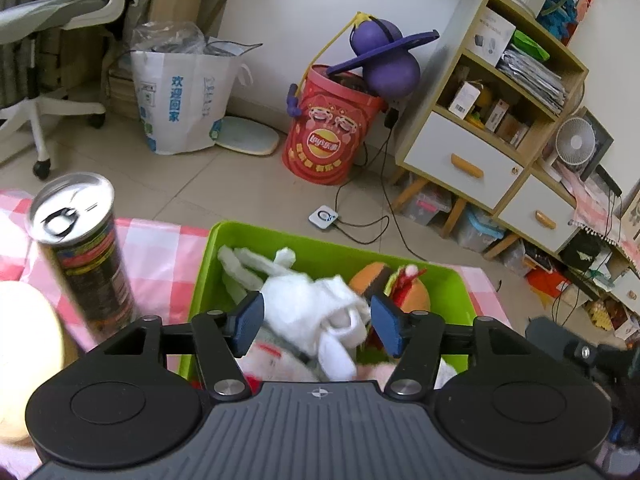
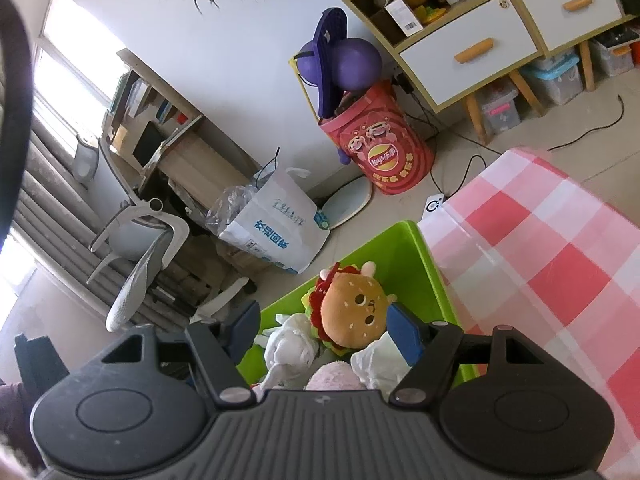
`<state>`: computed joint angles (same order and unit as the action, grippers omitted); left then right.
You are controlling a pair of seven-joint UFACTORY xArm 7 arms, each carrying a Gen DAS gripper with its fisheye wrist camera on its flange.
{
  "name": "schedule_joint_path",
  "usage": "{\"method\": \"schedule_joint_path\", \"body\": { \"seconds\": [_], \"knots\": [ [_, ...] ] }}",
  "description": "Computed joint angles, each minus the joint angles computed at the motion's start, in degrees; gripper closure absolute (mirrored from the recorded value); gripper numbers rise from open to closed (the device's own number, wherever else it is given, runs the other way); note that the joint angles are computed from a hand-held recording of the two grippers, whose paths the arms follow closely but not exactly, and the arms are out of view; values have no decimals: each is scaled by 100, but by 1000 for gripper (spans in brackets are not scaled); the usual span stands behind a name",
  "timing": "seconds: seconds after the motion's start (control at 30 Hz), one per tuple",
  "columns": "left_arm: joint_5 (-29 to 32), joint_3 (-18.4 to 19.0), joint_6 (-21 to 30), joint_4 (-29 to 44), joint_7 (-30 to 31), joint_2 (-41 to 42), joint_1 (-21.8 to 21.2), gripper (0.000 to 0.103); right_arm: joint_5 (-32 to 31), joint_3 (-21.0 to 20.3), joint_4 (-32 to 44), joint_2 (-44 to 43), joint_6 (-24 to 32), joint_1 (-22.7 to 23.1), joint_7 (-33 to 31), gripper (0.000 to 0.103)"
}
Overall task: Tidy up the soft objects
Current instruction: 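Return both grippers to the bunny plush and brown puff on the table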
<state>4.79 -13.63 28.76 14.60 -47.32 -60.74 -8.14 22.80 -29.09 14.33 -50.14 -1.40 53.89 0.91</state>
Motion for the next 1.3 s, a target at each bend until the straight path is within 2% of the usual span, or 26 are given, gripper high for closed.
{"method": "schedule_joint_path", "body": {
  "seconds": [0.07,0.2,0.4,0.67,0.8,0.9,1.07,1.3],
  "knots": [
    [-65,33,390,-41,18,-447,-198,43,-68,198,-11,-105,237,-294,-6,48],
    [-139,-18,1289,8,90,-1317,-494,35,-73,832,-56,-462,861,-1047,68,47],
    [-200,-236,2563,291,271,-2256,-761,23,-141,1818,41,-1178,2105,-2035,180,43],
    [-493,-625,3873,549,306,-3180,-1021,13,-191,2379,34,-2358,3605,-2799,288,35],
    [-644,-911,4601,654,329,-3634,-1171,9,-281,2616,38,-2824,4283,-3009,342,34],
    [-735,-1133,5169,762,376,-3914,-1264,8,-274,2722,-50,-3234,4648,-3003,324,32],
    [-989,-1448,5744,735,423,-4539,-1410,6,-240,2926,-225,-3812,5237,-2909,285,31],
    [-1430,-1994,6388,523,509,-5223,-1630,6,-246,3223,-562,-4379,5659,-2841,380,30]
  ]
}}
